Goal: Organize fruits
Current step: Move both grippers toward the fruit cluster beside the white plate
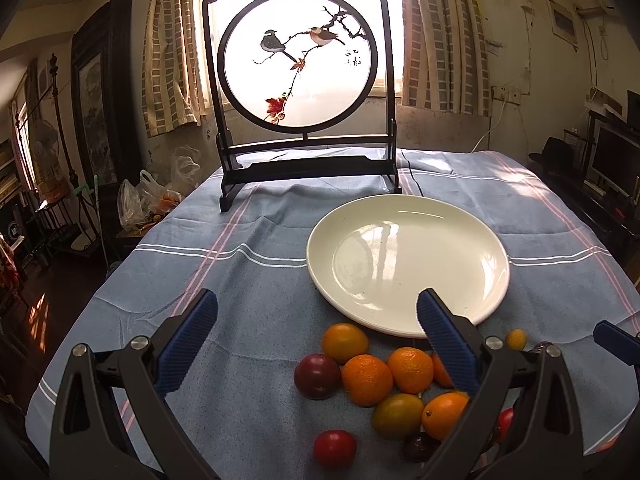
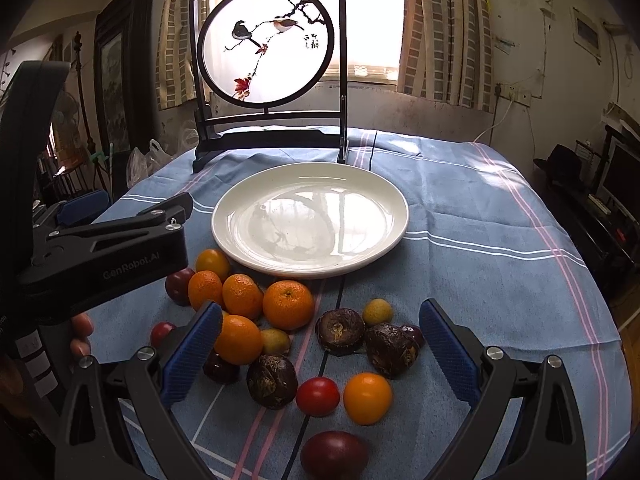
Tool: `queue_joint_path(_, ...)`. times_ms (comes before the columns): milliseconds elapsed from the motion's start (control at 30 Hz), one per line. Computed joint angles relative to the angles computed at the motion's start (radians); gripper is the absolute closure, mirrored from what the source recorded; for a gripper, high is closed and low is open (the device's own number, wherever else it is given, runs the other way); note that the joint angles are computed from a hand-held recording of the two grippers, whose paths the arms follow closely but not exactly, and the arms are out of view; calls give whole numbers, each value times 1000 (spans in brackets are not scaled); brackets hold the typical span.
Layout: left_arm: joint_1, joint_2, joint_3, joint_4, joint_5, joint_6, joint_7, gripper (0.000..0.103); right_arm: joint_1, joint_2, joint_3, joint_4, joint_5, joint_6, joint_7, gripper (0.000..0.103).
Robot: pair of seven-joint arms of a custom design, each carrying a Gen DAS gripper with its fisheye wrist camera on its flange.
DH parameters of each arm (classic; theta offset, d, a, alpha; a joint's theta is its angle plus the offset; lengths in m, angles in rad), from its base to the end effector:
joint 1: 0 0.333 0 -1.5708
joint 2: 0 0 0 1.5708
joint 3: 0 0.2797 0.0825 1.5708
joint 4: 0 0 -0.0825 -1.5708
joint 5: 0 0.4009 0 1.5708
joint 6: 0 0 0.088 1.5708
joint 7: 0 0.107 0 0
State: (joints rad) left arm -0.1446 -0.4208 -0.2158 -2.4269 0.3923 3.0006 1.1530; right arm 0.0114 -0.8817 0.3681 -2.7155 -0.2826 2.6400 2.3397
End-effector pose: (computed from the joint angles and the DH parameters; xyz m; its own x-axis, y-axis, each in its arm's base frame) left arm 0.4526 -0.2090 0.5308 -0.2761 -0.9567 -0.0921 -0.4954 0.2238 -0.8393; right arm 0.3625 0.1555 0.5156 -0.1942 -0.9808 -0.0208 -0.6185 0.1388 -0.7734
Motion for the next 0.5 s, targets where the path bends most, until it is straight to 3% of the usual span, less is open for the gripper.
queue_joint_path(333,-35,-6,35,-13,-25,-5,46,5,10,-18,-4,-13,0,-14,-5,4)
queue_joint_path(400,-113,-19,110,-33,-80,-1,140,5,27,-36,-15,-24,2,-36,-27,4)
queue_joint_path(500,-300,-71,297,-88,-206,-3,390,5,84,-104,-58,-70,15,-91,-110,4)
